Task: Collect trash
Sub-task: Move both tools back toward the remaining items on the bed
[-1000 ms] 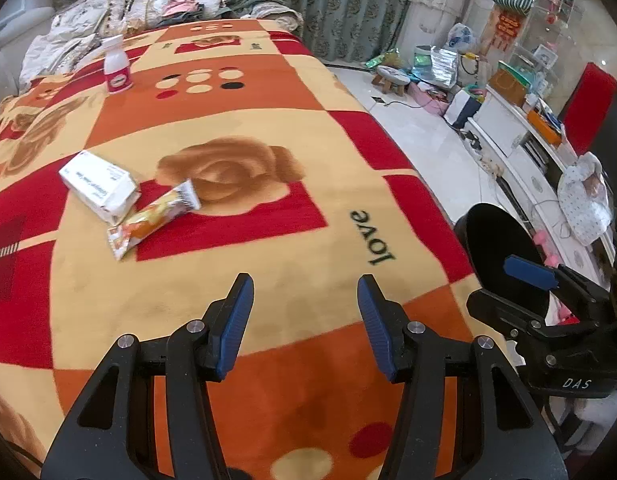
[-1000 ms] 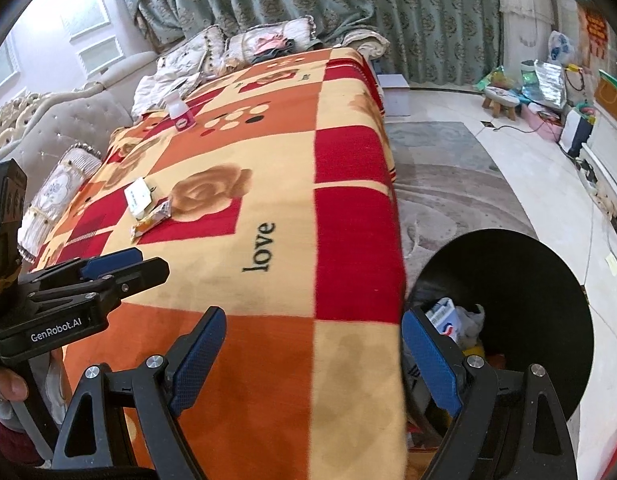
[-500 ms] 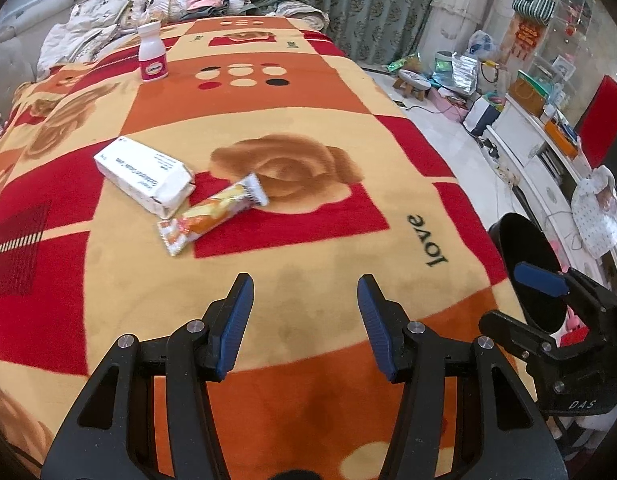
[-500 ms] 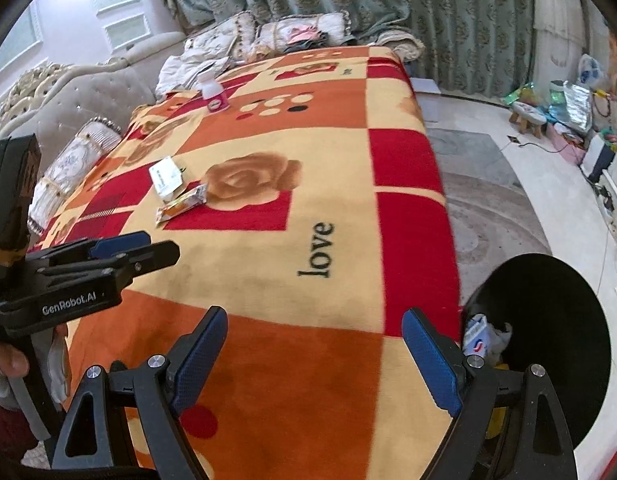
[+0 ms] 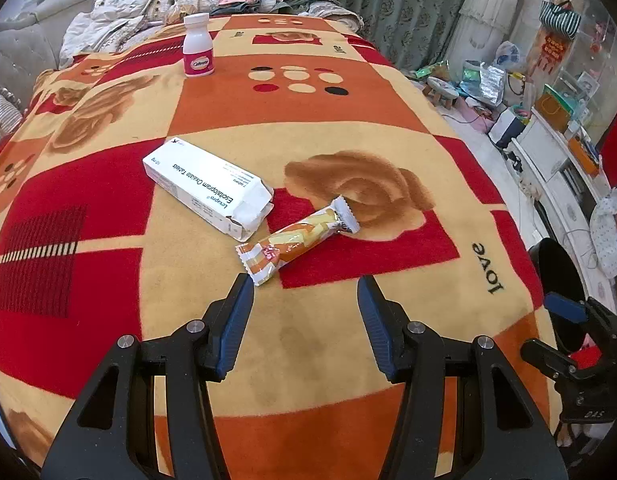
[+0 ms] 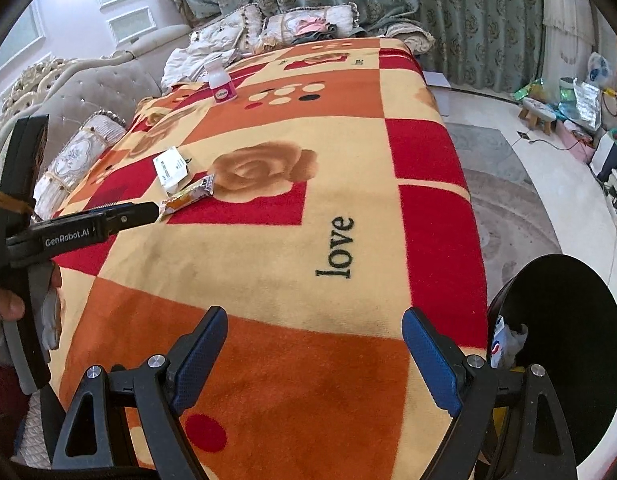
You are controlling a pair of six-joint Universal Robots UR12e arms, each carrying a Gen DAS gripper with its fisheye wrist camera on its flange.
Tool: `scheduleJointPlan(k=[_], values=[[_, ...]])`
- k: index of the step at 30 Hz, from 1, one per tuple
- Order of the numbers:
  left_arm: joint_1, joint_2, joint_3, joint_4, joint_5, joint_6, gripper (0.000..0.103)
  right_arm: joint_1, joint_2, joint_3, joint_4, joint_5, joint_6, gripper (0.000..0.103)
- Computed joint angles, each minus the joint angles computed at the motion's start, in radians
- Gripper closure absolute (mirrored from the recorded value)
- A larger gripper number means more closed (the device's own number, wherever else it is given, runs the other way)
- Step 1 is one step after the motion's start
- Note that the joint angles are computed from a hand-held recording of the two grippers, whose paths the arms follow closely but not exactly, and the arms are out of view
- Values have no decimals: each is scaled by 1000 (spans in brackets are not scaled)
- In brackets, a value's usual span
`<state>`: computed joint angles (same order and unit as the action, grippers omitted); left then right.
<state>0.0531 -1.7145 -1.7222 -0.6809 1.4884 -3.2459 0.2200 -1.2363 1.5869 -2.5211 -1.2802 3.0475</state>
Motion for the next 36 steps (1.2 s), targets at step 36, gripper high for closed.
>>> scheduleJointPlan(k=[36], values=[[4,-99,110,-100,-1,198,50,-4,21,-29,27,14,-11,15]])
